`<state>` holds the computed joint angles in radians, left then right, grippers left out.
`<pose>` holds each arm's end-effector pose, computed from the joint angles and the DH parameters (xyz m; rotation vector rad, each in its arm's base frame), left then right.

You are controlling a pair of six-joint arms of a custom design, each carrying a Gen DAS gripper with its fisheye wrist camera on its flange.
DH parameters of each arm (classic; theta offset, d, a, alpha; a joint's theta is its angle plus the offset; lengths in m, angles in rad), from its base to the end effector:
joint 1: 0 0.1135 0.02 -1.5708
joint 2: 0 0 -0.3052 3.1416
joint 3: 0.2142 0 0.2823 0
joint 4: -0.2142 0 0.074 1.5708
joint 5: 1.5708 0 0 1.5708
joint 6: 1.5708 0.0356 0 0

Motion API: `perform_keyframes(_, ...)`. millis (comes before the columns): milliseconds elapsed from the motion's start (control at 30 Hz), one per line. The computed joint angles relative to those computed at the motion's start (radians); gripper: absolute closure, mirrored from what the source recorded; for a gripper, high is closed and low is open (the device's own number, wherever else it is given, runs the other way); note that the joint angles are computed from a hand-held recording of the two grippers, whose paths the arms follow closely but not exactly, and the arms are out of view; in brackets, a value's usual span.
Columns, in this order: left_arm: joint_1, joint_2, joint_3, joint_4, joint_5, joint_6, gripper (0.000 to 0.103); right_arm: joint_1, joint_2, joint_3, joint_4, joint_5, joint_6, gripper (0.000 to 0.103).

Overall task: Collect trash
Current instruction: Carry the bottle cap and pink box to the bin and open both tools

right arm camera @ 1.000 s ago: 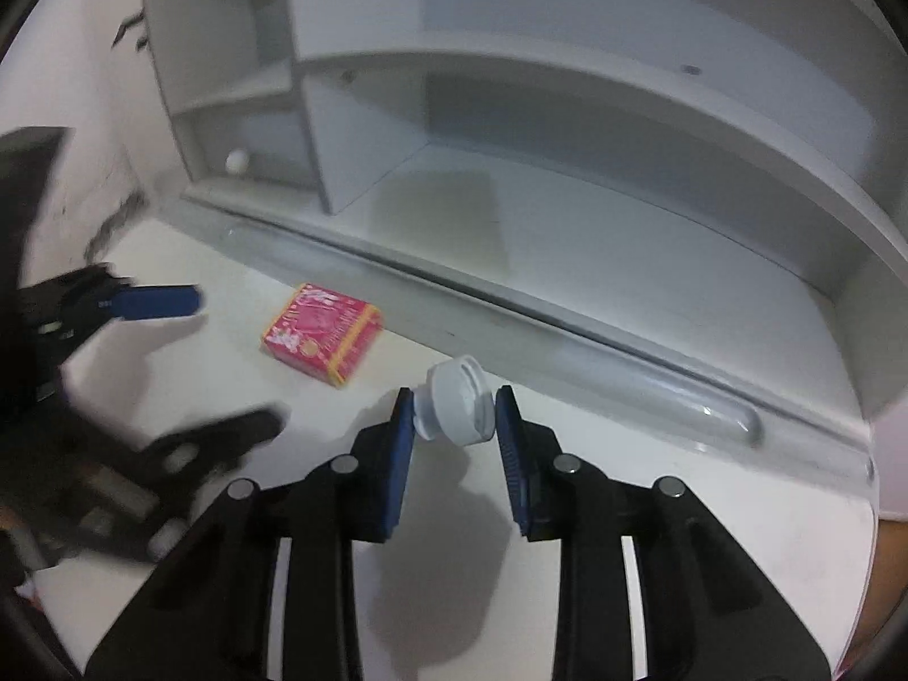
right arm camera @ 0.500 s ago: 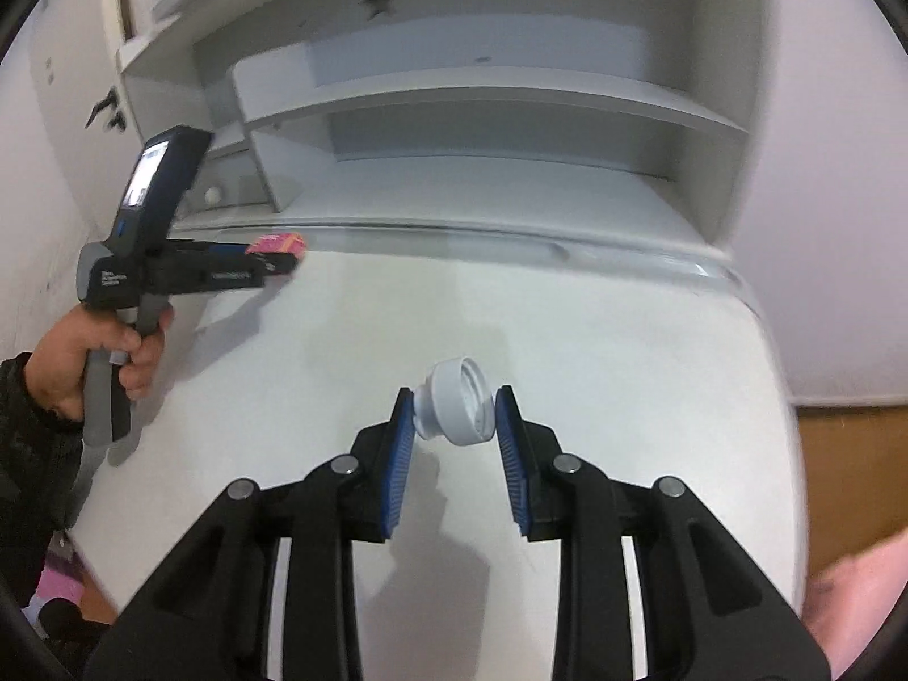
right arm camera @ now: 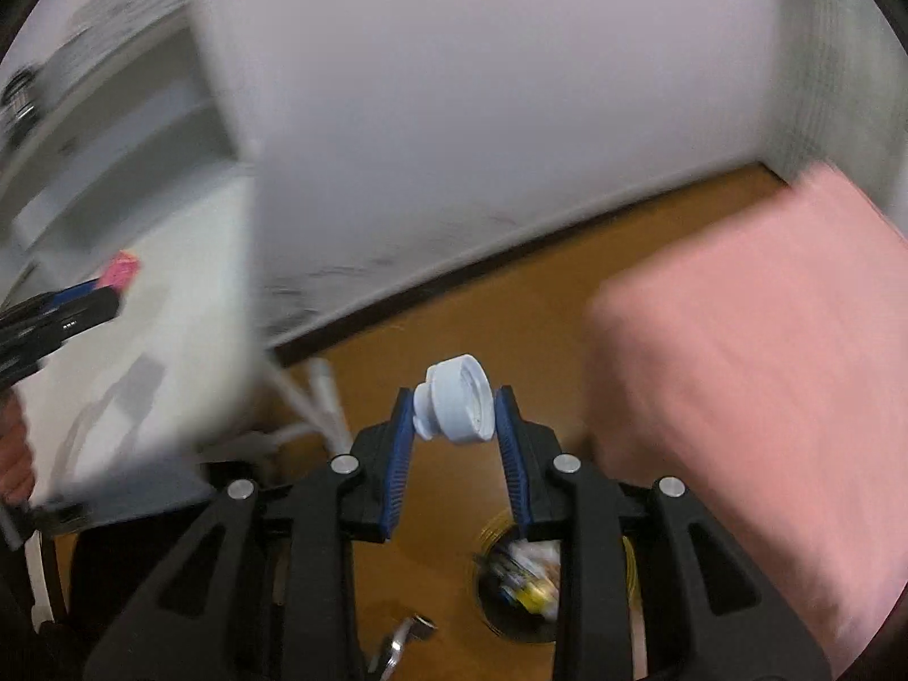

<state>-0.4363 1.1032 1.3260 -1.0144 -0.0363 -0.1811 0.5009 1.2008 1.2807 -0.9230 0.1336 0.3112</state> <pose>0.1956 -0.0898 0.4275 0.2849 2.3594 -0.2554 0.2238 0.1171 0.3983 -0.1674 2.4093 0.2148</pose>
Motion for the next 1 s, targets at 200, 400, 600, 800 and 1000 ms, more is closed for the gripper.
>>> perform_keyframes(200,-0.430,0.180,-0.048,0.187,-0.095,-0.076,0.050,-0.376,-0.235,-0.342,0.027,-0.179,-0.072,0.074)
perform_keyframes(400,-0.461,0.479,-0.086,0.414,-0.007,-0.027,0.050,-0.594,-0.256,-0.607,0.150,-0.335,-0.156,0.074)
perform_keyframes(600,-0.440,0.734,-0.116,0.519,0.052,-0.069,0.050,-0.620,-0.135,-0.751,0.293,-0.363,-0.180,0.074)
perform_keyframes(800,-0.438,0.840,-0.123,0.565,0.075,-0.063,0.050,-0.611,-0.057,-0.809,0.363,-0.377,-0.176,0.074)
perform_keyframes(1000,-0.475,0.814,-0.137,0.550,0.077,-0.075,0.043,-0.654,-0.042,-0.812,0.369,-0.403,-0.201,0.074)
